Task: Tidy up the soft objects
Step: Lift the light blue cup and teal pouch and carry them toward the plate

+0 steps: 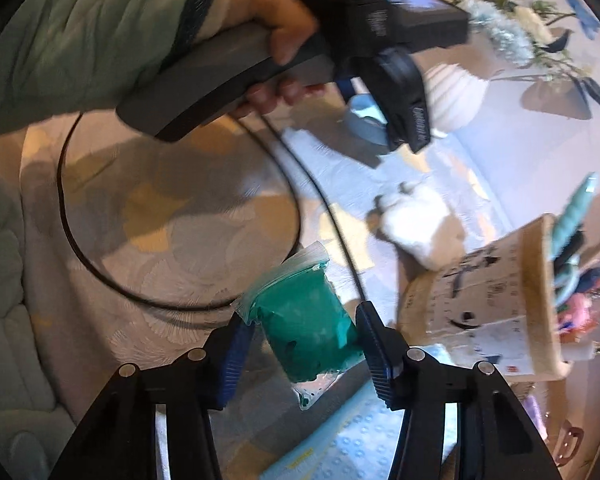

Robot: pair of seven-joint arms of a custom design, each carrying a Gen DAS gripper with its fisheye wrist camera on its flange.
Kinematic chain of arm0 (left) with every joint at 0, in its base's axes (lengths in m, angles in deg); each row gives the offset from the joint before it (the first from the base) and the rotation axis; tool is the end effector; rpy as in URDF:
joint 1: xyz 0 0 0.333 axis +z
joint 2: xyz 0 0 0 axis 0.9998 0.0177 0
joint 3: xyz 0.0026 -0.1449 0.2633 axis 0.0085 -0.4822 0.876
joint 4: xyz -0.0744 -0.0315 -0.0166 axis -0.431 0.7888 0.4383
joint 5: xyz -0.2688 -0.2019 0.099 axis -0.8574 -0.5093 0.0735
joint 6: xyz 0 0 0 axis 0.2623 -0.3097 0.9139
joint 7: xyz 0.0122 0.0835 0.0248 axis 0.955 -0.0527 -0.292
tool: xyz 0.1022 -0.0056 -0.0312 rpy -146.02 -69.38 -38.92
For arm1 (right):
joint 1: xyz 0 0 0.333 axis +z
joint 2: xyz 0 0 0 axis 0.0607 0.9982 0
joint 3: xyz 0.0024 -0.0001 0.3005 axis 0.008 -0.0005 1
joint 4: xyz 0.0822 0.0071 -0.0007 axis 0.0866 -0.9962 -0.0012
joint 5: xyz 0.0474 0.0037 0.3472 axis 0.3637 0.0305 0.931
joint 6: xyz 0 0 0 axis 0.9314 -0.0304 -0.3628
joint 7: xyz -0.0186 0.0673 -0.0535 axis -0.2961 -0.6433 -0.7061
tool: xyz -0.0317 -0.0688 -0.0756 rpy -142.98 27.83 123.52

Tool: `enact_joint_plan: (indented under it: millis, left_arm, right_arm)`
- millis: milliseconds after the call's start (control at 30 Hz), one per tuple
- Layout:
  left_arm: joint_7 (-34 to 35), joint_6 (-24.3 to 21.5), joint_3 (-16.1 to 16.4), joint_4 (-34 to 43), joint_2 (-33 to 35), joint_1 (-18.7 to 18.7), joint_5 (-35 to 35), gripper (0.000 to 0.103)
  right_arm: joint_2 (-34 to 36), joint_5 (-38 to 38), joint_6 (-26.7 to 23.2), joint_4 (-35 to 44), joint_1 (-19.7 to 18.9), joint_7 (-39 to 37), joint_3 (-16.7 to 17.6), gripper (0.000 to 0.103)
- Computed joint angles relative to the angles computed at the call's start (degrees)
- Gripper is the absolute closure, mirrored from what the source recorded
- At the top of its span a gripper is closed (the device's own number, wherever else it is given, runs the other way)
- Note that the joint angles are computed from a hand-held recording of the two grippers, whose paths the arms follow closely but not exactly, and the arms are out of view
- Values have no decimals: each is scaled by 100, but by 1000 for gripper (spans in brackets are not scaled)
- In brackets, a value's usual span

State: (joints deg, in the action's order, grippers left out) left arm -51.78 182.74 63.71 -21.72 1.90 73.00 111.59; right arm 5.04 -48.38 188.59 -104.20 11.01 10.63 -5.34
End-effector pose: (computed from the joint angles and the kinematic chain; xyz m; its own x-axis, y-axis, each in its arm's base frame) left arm 0.6399 -0.2069 0.3560 0.3521 -0.9308 0.0981 -0.8203 -0.3574 -0.4466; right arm 0.5324 0.0858 0.3904 0.9368 -0.2256 0.2673 -0.1007 -0.9059 -0.4114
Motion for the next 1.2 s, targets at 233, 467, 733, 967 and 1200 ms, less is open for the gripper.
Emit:
enact_joint_plan:
  millis: [233, 467, 733, 967, 1200]
  left_arm:
    - [-677, 169, 247, -597, -738, -112, 651, 39]
    - [-1764, -61, 184, -1151, -1628, 5, 1539, 39]
    - [-2324, -567, -309, -1452, -2409, 335, 2225, 39]
    - [-1947, -350, -580, -354, -2079, 285, 2931, 39]
    - [75, 82, -761, 1957, -497, -140, 2170, 38]
  right_arm:
    - [-145, 1860, 530, 137, -68, -1072, 44, 52]
    - [-410, 2606, 236, 315, 69, -1250, -34, 52]
    - [-170, 4031, 842, 949, 316, -1593, 58, 52]
    - [115, 3957, 1533, 1764, 33, -276, -82, 52]
    - [618, 3471, 2366, 2401, -503, 1888, -265, 51]
